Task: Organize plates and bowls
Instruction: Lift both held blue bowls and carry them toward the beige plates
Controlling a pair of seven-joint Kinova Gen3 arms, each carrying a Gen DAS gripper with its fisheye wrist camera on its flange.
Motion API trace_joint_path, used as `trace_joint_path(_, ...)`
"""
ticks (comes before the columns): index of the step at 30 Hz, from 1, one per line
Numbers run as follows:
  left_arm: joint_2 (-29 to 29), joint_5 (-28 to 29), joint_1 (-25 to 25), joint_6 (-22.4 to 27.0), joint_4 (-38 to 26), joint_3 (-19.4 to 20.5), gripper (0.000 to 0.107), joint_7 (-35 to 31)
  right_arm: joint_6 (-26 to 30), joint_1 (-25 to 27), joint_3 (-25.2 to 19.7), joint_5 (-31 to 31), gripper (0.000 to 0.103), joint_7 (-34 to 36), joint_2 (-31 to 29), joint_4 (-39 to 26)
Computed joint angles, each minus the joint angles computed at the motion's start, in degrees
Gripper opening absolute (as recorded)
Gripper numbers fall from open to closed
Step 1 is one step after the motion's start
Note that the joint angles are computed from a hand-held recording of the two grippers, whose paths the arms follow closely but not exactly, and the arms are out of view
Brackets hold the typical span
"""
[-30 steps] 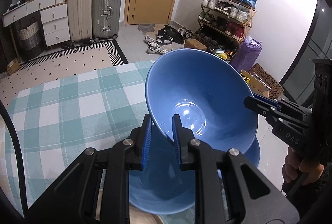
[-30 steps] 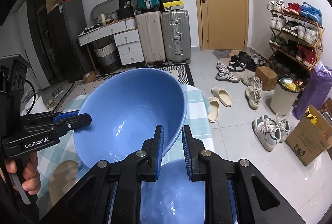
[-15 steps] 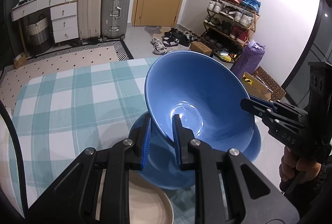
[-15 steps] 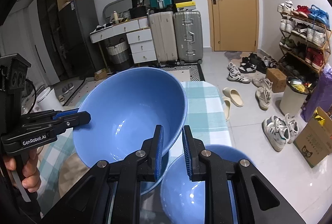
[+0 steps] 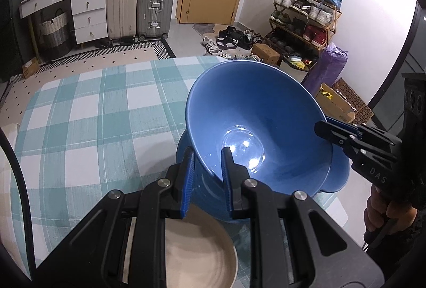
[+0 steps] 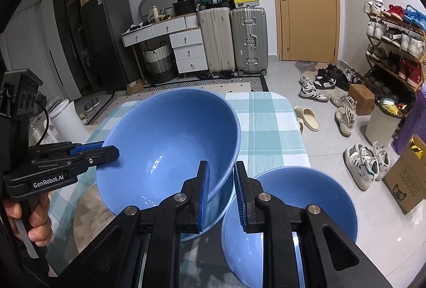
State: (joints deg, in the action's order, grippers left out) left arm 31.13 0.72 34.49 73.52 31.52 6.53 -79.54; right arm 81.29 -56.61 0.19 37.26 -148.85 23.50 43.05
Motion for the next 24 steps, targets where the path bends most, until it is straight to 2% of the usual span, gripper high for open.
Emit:
trace_joint_path(2,0.7,0.0,-0.1,0.0,-0.6,-0.1,0.016,0.2,0.1,0.0,-0.1,-0.2,0.019,-0.1,0.4,0.1)
trace_joint_path(7,-0.2,0.0,-0.7,-2.6,3.5,-0.2,0.016,0.4,-0.5,-0.4,0.0,-0.3,0.02,-0.4,0.9,1.3)
trace_joint_path(12,0.2,-1.9,0.1,-3.6,4.9,-0.8,0.016,0.8,-1.6,-0.4,-0.3,-0.5,0.02,-1.4,1.1,2.9)
trace_joint_path(16,-0.2,-3.0,0.4,-5.0,7.5,-0.9,0.016,1.0,0.0,-0.7,-0.2,-0.7,0.02,-0.1,2.7,1.1)
trace_joint_path(24,1.2,-4.9,1.4,-4.8,7.1,-1.0,0.016,0.6,1.4,-2.1,0.7,0.1,0.02,-0.6,3.5,1.5)
